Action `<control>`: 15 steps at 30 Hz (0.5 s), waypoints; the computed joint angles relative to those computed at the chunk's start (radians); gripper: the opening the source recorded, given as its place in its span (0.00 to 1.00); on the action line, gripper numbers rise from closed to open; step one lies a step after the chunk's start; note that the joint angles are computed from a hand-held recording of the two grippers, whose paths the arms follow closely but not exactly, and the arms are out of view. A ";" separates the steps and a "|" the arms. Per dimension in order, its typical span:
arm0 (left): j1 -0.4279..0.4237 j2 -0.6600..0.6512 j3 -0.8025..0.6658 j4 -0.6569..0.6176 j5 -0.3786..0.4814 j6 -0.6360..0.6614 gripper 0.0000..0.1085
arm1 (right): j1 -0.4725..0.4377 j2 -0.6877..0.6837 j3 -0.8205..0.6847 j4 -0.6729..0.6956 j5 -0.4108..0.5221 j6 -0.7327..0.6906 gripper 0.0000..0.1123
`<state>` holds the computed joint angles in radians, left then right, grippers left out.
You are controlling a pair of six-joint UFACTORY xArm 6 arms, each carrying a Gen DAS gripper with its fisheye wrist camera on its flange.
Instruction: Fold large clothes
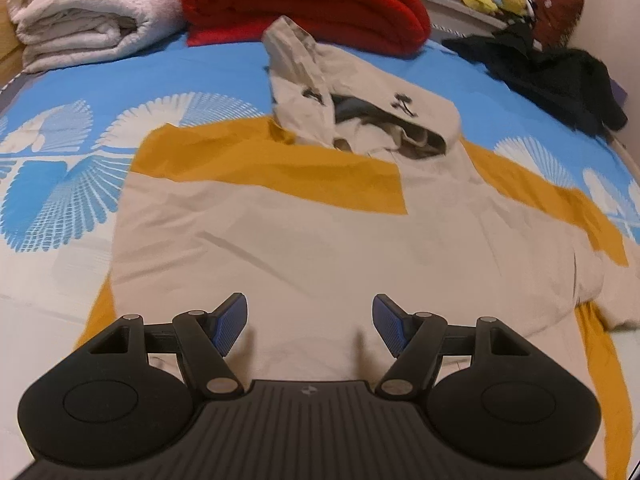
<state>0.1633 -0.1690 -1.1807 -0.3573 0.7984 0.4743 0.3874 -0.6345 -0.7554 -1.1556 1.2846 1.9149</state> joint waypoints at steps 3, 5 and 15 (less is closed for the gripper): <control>0.031 0.015 -0.043 -0.019 0.019 -0.016 0.68 | 0.168 0.163 -0.200 -0.153 0.073 -0.185 0.02; 0.061 0.030 -0.079 -0.040 0.038 -0.027 0.68 | 0.261 0.272 -0.331 -0.239 0.026 -0.274 0.02; 0.195 0.135 -0.268 -0.084 0.133 -0.120 0.68 | 0.502 0.838 -0.949 0.088 -0.585 -0.715 0.10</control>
